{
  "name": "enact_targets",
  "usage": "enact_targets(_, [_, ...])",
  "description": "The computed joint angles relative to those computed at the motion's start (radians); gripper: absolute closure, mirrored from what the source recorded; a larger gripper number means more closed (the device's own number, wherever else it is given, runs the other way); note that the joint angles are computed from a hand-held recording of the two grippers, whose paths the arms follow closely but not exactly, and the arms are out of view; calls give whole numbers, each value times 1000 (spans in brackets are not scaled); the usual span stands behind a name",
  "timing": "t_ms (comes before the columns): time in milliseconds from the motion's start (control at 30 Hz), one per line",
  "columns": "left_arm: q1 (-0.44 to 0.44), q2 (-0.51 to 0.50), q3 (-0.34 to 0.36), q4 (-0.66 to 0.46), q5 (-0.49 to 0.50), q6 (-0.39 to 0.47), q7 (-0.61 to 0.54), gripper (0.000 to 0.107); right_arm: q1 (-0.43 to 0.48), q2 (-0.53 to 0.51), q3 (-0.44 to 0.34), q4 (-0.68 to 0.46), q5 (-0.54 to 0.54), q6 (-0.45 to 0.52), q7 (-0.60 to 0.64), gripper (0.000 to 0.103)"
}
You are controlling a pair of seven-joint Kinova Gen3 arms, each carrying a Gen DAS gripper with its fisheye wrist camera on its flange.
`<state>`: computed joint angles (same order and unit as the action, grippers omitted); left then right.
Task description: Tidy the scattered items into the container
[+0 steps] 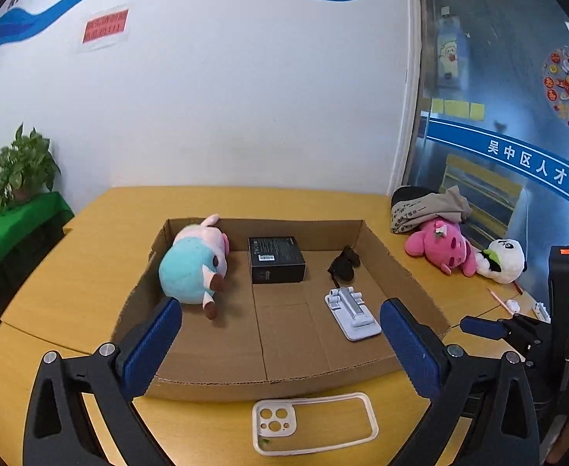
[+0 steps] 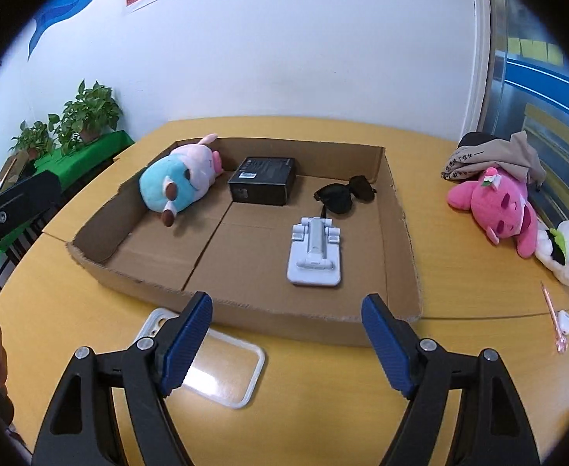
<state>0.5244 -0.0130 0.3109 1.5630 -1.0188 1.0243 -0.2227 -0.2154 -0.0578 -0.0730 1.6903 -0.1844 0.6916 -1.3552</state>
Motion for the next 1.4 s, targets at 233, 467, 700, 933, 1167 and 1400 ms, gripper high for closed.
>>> enact_targets(233, [41, 15, 19, -23, -20, 44, -29, 5, -3, -48, 11, 37, -24, -11, 13, 24])
enact_targets(467, [47, 12, 5, -15, 13, 28, -39, 5, 5, -45, 33, 38, -71, -4, 41, 24])
enact_targets(700, [2, -25, -12, 37, 99, -22, -66, 5, 12, -43, 53, 59, -139, -9, 101, 24])
enact_targets(933, [-77, -59, -22, 146, 251, -83, -115, 5, 40, -5, 47, 120, -143, 29, 62, 24])
enact_targets(1167, [-135, -9, -53, 204, 378, -185, -150, 9, 48, 91, 18, 144, -212, 26, 65, 24])
enact_targets(1400, [-157, 73, -119, 192, 556, -238, -277, 27, 3, 138, -18, 148, -82, -46, -69, 24])
